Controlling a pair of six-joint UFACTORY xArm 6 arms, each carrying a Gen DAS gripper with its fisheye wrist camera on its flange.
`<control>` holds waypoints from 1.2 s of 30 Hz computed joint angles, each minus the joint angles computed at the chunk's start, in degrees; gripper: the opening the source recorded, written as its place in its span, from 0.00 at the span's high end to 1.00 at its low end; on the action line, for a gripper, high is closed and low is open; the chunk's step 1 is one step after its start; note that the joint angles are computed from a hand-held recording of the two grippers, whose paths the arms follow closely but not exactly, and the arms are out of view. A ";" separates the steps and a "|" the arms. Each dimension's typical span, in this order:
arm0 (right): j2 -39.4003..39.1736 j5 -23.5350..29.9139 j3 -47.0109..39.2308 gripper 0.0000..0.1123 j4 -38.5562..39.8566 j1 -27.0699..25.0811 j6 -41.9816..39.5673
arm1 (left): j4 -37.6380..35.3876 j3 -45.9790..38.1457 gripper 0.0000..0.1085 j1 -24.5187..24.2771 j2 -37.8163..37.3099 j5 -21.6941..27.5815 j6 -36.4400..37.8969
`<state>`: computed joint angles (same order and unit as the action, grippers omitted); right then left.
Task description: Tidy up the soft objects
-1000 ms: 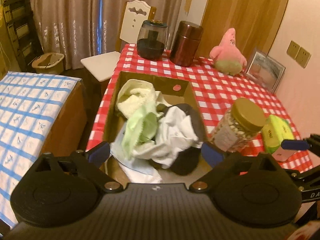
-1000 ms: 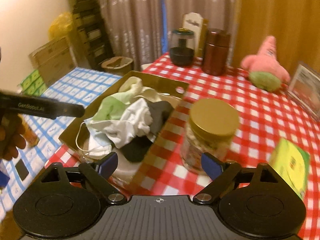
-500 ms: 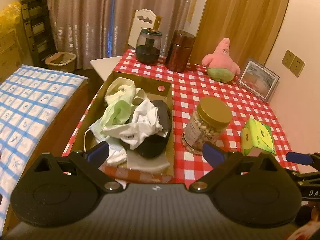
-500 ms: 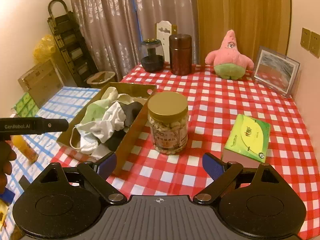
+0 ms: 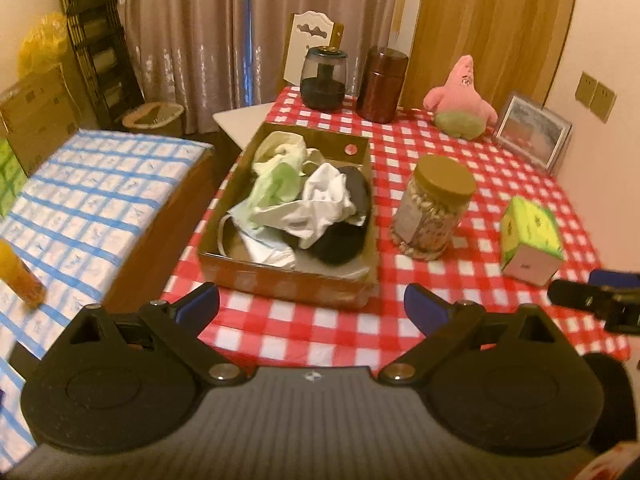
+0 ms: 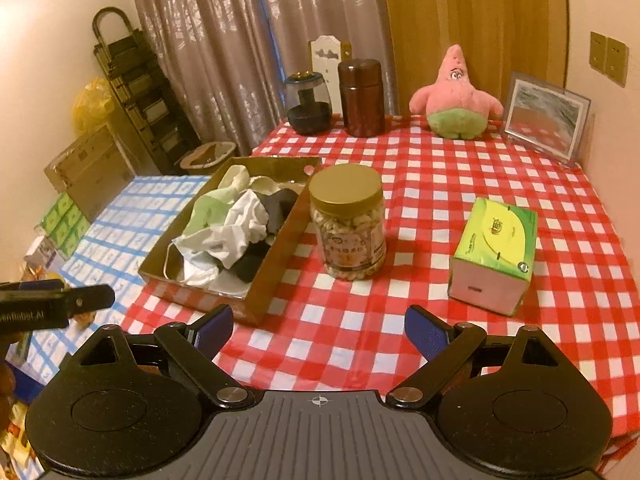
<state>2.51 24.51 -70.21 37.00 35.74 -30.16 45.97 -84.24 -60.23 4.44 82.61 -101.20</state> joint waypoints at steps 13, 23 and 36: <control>-6.81 -2.98 7.84 0.18 -9.86 4.34 10.44 | 0.06 4.27 0.10 -4.73 -3.57 1.32 -3.70; -9.23 -3.76 11.12 0.18 -10.91 6.26 11.38 | 0.00 3.40 0.10 -7.51 -3.16 5.47 -6.42; -9.46 -4.01 11.87 0.18 -9.27 6.48 10.69 | 0.05 2.16 0.10 -8.32 -2.21 7.33 -5.73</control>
